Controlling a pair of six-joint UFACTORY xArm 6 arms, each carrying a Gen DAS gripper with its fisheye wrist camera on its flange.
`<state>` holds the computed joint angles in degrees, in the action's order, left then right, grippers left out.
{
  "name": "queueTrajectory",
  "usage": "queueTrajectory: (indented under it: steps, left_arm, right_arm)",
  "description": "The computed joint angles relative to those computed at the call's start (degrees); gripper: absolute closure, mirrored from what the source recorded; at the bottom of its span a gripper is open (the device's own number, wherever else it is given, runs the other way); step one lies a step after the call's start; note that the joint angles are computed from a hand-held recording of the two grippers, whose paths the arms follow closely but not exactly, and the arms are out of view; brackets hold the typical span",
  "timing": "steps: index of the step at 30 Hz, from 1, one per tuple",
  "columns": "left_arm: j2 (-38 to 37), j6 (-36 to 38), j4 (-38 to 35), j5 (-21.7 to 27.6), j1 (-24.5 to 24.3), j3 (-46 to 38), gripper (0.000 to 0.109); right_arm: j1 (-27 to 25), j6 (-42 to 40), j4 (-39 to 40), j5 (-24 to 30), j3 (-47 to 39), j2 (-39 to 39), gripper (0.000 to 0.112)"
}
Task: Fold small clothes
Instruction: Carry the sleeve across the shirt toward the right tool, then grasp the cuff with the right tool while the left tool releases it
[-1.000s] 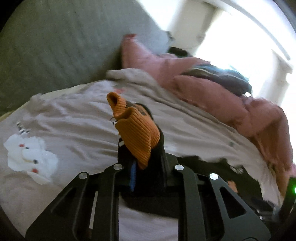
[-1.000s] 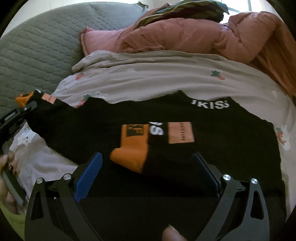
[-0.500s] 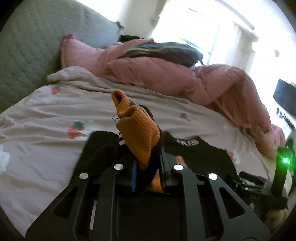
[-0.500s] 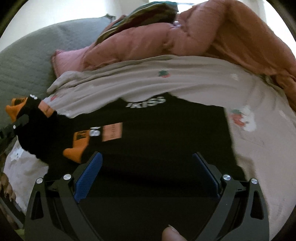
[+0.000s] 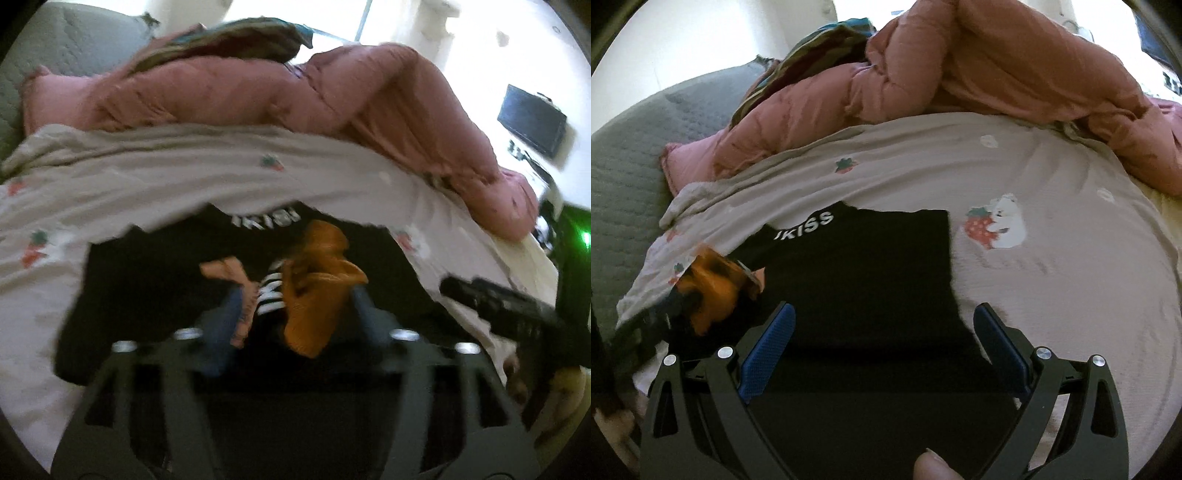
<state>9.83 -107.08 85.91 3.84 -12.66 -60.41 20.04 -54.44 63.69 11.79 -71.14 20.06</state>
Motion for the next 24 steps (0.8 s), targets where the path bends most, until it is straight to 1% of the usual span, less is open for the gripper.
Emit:
queueTrajectory:
  steps: [1, 2, 5, 7, 9, 10, 12, 13, 15, 17, 20, 22, 24]
  left_arm:
    - [0.11, -2.15, 2.27, -1.35, -0.05, -0.04, 0.05]
    - [-0.2, -2.95, 3.03, -1.22, -0.3, 0.17, 0.05]
    - [-3.13, -4.09, 3.69, 1.27, -1.06, 2.95, 0.048]
    - [-5.55, -2.68, 1.91, 3.99, -1.16, 5.19, 0.046]
    - [-8.44, -0.16, -0.94, 8.25, -1.45, 7.97, 0.045]
    - [-10.12, 1.1, -2.28, 11.18, -1.68, 9.57, 0.044]
    - [-12.59, 1.62, -3.3, 14.62, -1.55, 11.86, 0.043]
    - [-13.24, 1.94, -3.8, 14.85, -0.97, 12.39, 0.042]
    - [-15.78, -0.23, -3.2, 14.97, 0.59, 14.84, 0.041]
    - [-17.52, -0.07, -4.15, 15.53, 1.52, 16.5, 0.041]
    - [-19.94, -0.57, -4.43, 16.96, 2.41, 18.72, 0.039]
    - [-21.0, -1.04, -4.3, 16.84, 3.04, 19.77, 0.037]
    - [-22.09, -1.81, -3.44, 18.1, 3.01, 20.79, 0.037]
  right_arm:
    - [-0.19, -0.01, 0.01, 0.02, 0.08, -0.03, 0.016]
    - [-0.34, -0.1, 0.04, 0.24, 0.17, -0.12, 0.016]
    - [-0.46, -0.48, 0.35, 0.99, 0.32, -0.19, 0.016]
    - [-0.41, 0.1, -0.58, 3.02, 0.1, -0.01, 0.016]
    - [0.16, 0.29, -1.36, 4.08, 0.21, 0.06, 0.016]
    - [0.76, 0.61, -2.2, 4.65, 0.3, 0.12, 0.016]
    - [1.68, 0.56, -3.44, 6.18, -0.08, 0.45, 0.016]
    - [2.43, 1.05, -4.78, 6.42, -0.4, 0.82, 0.016]
    - [3.94, 4.88, -10.64, 6.28, -1.86, 2.49, 0.016]
    - [4.88, 6.6, -13.01, 6.45, -3.54, 4.11, 0.018]
    - [5.96, 13.29, -20.6, 5.01, -5.83, 7.31, 0.025]
    - [5.87, 16.04, -22.46, 6.09, -7.21, 9.28, 0.032]
    - [5.44, 14.63, -19.27, 7.26, -7.62, 10.03, 0.034]
